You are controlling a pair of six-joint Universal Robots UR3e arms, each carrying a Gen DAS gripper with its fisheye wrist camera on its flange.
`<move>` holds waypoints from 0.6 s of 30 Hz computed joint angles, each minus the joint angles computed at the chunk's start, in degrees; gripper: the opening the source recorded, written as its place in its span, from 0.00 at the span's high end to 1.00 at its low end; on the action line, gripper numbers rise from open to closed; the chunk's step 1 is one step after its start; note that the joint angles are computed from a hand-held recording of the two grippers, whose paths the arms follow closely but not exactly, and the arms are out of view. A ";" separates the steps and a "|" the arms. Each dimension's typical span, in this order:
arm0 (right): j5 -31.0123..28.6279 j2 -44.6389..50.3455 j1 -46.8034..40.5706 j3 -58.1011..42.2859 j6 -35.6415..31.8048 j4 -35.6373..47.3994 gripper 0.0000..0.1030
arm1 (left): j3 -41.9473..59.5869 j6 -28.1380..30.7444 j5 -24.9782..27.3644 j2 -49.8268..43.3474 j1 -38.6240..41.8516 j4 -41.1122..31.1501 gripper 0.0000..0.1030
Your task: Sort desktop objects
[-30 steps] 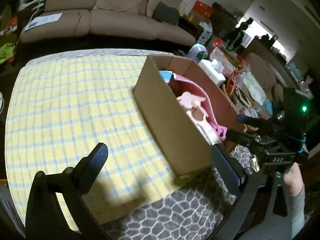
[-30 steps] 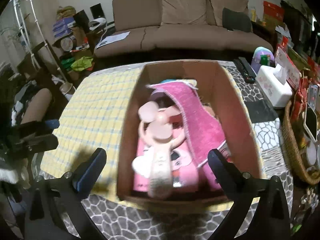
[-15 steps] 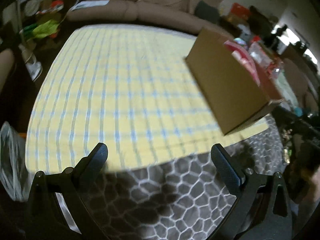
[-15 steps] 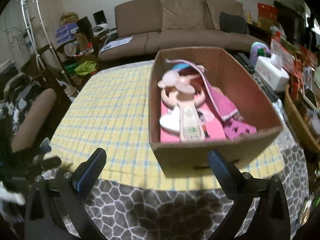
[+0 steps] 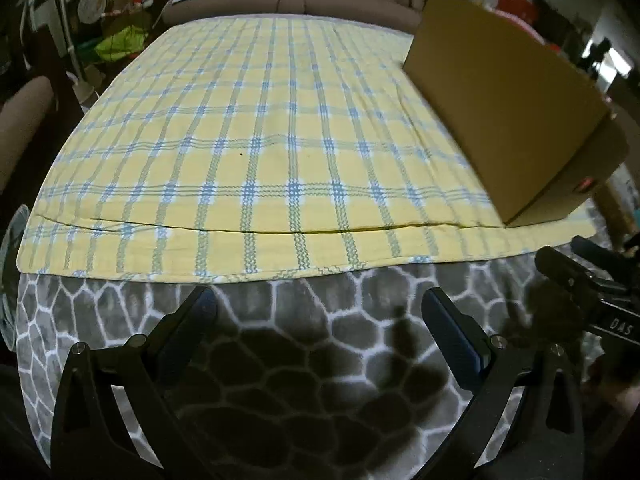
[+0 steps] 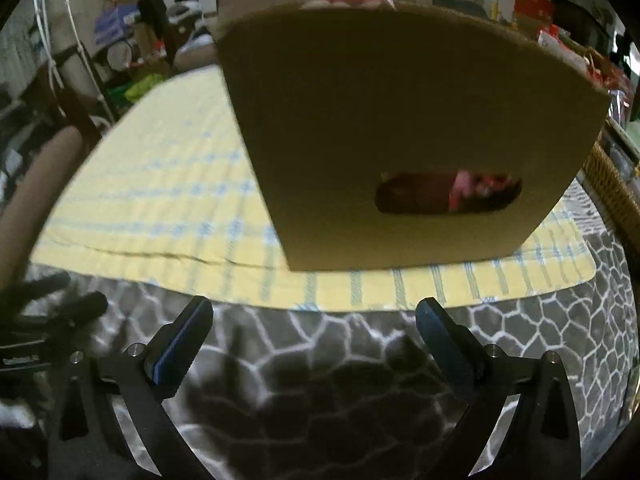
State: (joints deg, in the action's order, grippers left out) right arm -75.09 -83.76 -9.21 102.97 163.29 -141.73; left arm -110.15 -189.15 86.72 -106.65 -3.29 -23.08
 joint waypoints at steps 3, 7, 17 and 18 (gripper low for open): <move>0.01 1.72 -0.76 -0.10 0.06 -1.45 0.00 | 2.27 -1.41 2.56 -2.67 -1.46 -0.14 0.00; -0.62 3.44 -1.11 0.63 -1.25 -3.04 0.00 | 2.63 -1.44 5.63 -4.90 -3.19 2.32 0.00; -3.43 5.66 0.04 2.32 -0.59 -8.50 0.00 | 1.91 -4.18 11.55 -7.66 -6.44 8.41 0.00; -3.38 5.64 0.01 2.46 -0.49 -8.76 0.00 | 1.29 -3.73 11.28 -7.63 -6.27 9.48 0.00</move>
